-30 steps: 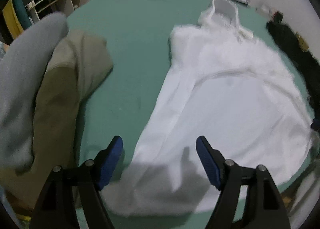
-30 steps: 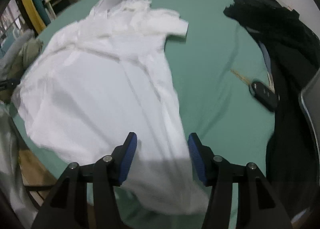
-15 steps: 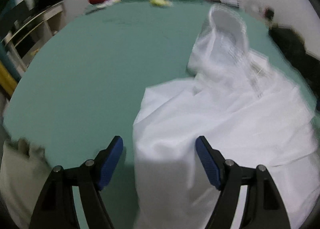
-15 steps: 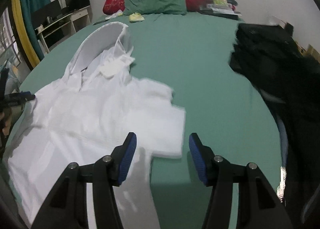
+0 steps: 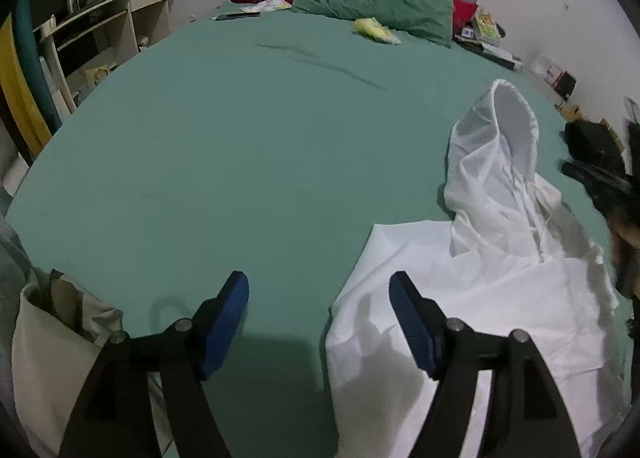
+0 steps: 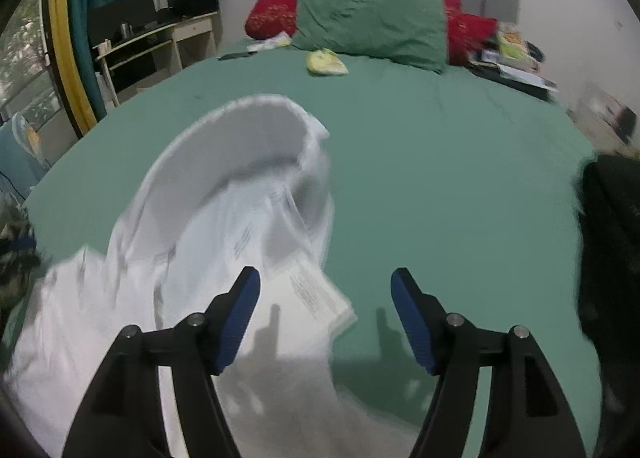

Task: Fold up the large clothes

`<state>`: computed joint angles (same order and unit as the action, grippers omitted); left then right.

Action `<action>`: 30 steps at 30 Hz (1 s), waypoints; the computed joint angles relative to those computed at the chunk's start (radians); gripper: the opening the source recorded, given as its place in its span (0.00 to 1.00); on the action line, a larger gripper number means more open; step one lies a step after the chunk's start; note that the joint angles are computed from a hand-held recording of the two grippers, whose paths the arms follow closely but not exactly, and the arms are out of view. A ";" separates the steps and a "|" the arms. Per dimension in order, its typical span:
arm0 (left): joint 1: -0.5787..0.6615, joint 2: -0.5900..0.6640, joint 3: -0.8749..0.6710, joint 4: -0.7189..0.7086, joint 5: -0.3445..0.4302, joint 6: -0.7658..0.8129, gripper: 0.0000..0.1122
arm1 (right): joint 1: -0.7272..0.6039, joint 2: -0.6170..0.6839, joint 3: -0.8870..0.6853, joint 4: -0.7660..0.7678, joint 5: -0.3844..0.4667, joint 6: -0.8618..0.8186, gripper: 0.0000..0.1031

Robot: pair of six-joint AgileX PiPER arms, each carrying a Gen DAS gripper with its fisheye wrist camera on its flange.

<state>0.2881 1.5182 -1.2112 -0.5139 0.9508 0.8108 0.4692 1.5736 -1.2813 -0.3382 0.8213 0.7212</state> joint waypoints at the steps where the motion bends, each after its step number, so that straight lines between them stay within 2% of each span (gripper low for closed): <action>1: 0.014 0.004 0.003 -0.028 0.003 0.018 0.65 | -0.019 0.049 -0.039 0.018 -0.018 -0.024 0.64; 3: 0.014 0.019 -0.002 -0.042 0.007 0.024 0.65 | -0.041 0.164 -0.140 0.006 -0.020 -0.028 0.63; 5: -0.013 0.030 -0.003 -0.040 -0.014 0.004 0.65 | -0.061 0.238 -0.212 0.032 -0.005 -0.061 0.35; 6: -0.015 0.026 0.003 -0.043 -0.016 0.006 0.65 | -0.065 0.259 -0.240 0.040 0.019 -0.078 0.10; 9: -0.013 0.036 -0.008 -0.061 -0.012 0.031 0.65 | -0.046 0.253 -0.248 0.027 0.042 -0.166 0.04; 11: -0.014 0.041 -0.011 -0.057 -0.017 0.024 0.65 | 0.016 0.220 -0.237 -0.066 0.108 -0.209 0.04; 14: -0.014 0.038 -0.013 -0.065 0.001 0.022 0.65 | 0.181 0.110 -0.140 -0.241 0.176 -0.374 0.04; 18: -0.044 0.005 0.017 -0.048 0.011 0.006 0.65 | 0.379 0.010 -0.003 -0.336 0.292 -0.575 0.05; 21: -0.066 -0.009 0.018 -0.054 0.030 -0.009 0.65 | 0.435 -0.064 0.091 -0.290 0.297 -0.603 0.06; 25: -0.157 -0.002 -0.058 -0.037 0.002 -0.128 0.65 | 0.453 -0.132 0.180 -0.300 0.265 -0.586 0.06; 28: -0.275 0.071 -0.207 -0.015 -0.022 -0.262 0.65 | 0.436 -0.196 0.253 -0.274 0.217 -0.613 0.06; 30: -0.329 0.132 -0.309 -0.040 -0.010 -0.318 0.66 | 0.416 -0.250 0.316 -0.261 0.174 -0.612 0.06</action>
<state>-0.0409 1.6505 -1.5207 -0.5539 0.9403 0.4931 0.8849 1.3240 -0.9650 -0.5996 0.9956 0.1089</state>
